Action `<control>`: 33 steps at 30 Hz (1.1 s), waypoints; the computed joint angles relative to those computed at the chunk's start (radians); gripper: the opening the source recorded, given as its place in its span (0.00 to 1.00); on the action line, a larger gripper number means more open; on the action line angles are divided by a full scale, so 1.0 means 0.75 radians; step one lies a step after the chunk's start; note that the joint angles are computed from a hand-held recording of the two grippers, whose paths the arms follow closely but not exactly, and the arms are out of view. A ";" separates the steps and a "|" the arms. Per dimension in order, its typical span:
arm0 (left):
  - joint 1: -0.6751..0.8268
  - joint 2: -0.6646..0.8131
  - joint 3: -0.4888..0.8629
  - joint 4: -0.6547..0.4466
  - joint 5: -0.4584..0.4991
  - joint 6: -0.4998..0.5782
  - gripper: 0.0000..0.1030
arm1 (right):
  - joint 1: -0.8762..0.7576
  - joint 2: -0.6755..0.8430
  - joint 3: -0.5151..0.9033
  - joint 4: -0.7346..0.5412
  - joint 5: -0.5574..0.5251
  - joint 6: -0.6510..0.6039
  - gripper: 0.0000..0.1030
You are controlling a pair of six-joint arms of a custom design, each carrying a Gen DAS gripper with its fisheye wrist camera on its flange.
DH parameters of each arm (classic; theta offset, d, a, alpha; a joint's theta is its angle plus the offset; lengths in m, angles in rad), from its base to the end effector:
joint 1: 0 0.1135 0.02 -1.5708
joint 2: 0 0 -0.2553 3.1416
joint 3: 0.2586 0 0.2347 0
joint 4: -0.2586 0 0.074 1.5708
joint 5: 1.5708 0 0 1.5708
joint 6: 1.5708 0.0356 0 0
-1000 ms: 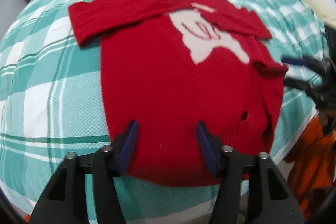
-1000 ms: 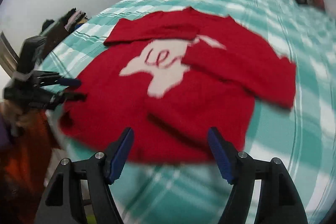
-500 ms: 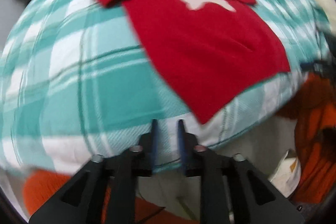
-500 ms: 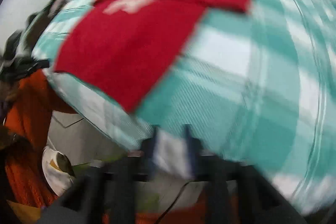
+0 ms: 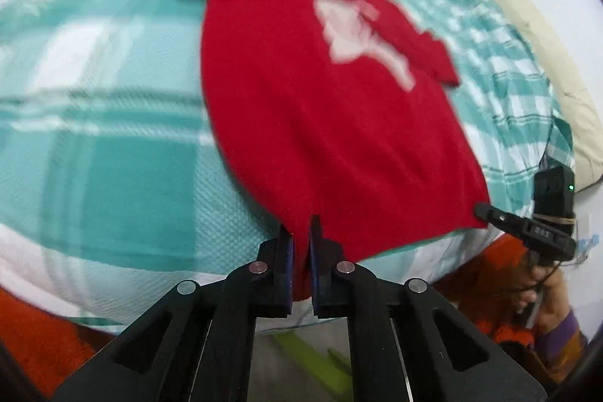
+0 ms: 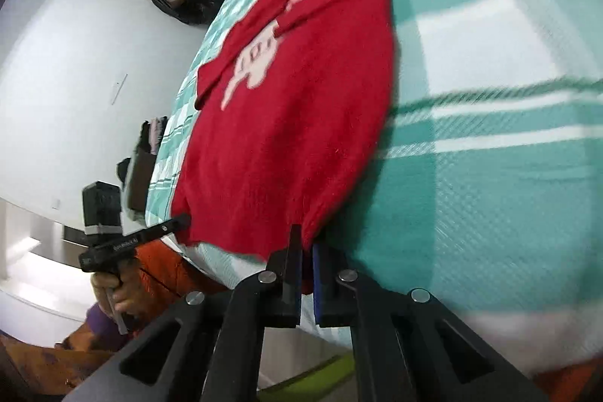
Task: Fold small clothes
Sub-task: 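Pull the held hem with both grippers to stretch the sweater body flat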
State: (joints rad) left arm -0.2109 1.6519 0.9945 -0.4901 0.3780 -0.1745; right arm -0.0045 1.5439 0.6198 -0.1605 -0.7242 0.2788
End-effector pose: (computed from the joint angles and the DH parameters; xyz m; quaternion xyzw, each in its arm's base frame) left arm 0.2915 -0.0759 0.1792 0.0569 0.9594 -0.2198 0.1673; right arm 0.2449 0.0225 0.1348 0.0437 0.9106 0.3714 0.1760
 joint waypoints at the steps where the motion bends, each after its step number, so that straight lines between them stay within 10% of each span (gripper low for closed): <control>1: 0.011 -0.067 -0.030 -0.019 -0.039 0.029 0.04 | -0.031 -0.133 0.018 -0.172 0.072 -0.081 0.04; 4: 0.057 -0.002 -0.054 -0.044 -0.079 0.074 0.04 | -0.097 -0.259 0.044 -0.443 0.233 -0.254 0.03; 10: 0.025 0.002 -0.074 -0.037 -0.177 0.045 0.04 | 0.016 -0.004 0.060 -0.296 0.379 -0.122 0.03; 18: 0.097 -0.210 -0.165 -0.116 -0.081 0.038 0.04 | 0.052 -0.201 0.077 -0.487 0.403 -0.096 0.03; 33: -0.071 0.084 -0.119 0.035 -0.364 -0.034 0.05 | 0.114 0.105 0.054 -0.212 0.487 0.021 0.03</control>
State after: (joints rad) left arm -0.2638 1.7151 0.9051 -0.4636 0.1051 -0.2002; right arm 0.0810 1.6228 0.6604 -0.3193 -0.3589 0.2947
